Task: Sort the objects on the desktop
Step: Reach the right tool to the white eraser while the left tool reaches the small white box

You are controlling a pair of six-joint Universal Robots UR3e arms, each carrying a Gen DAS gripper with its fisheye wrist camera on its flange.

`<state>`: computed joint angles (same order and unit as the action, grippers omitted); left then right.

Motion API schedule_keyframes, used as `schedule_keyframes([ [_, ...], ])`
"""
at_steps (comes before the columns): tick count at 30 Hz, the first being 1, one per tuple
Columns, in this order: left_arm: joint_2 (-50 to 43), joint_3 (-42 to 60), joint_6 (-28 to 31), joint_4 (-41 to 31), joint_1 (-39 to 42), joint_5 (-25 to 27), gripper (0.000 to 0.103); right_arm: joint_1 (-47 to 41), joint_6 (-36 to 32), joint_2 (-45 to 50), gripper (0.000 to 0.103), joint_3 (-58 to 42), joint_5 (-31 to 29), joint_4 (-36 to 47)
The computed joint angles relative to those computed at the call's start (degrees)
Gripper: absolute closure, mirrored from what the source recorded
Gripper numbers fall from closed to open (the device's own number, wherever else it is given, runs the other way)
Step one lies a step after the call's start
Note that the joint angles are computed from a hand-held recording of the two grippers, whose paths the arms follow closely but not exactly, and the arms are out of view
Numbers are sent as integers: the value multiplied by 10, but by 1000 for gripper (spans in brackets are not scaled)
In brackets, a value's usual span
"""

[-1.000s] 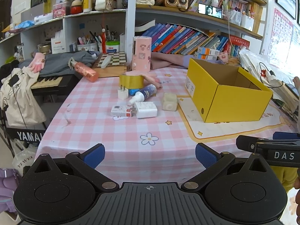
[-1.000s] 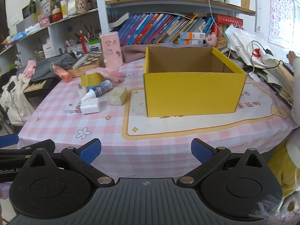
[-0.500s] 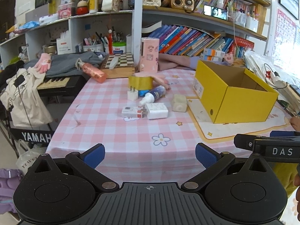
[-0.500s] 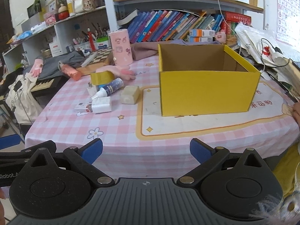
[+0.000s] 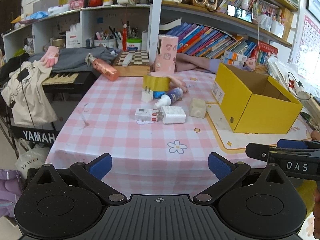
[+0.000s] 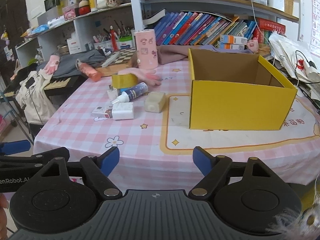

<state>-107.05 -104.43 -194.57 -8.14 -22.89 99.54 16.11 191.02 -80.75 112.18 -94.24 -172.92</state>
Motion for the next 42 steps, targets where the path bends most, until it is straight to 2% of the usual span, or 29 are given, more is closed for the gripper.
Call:
schedule_keyframes([
  [8, -25, 30, -17, -22, 15, -7, 1, -7, -27, 35, 28, -40, 28, 10],
  [16, -78, 108, -31, -65, 34, -9, 1, -20, -63, 112, 29, -138, 61, 50],
  [17, -85, 119, -32, -72, 36, -8, 1, -20, -67, 121, 32, -150, 60, 52],
  [21, -119, 171, -32, -95, 44, -3, 1, -5, -90, 181, 38, -224, 21, 51],
  [27, -176, 261, -20, -140, 45, 5, 1, -13, -93, 256, 40, -339, 40, 90],
  [35, -250, 388, -11, -203, 47, 15, 6, -32, -69, 345, 40, -510, 58, 192],
  [42, -331, 509, 31, -257, 54, 34, 9, -37, -87, 426, 40, -663, 72, 280],
])
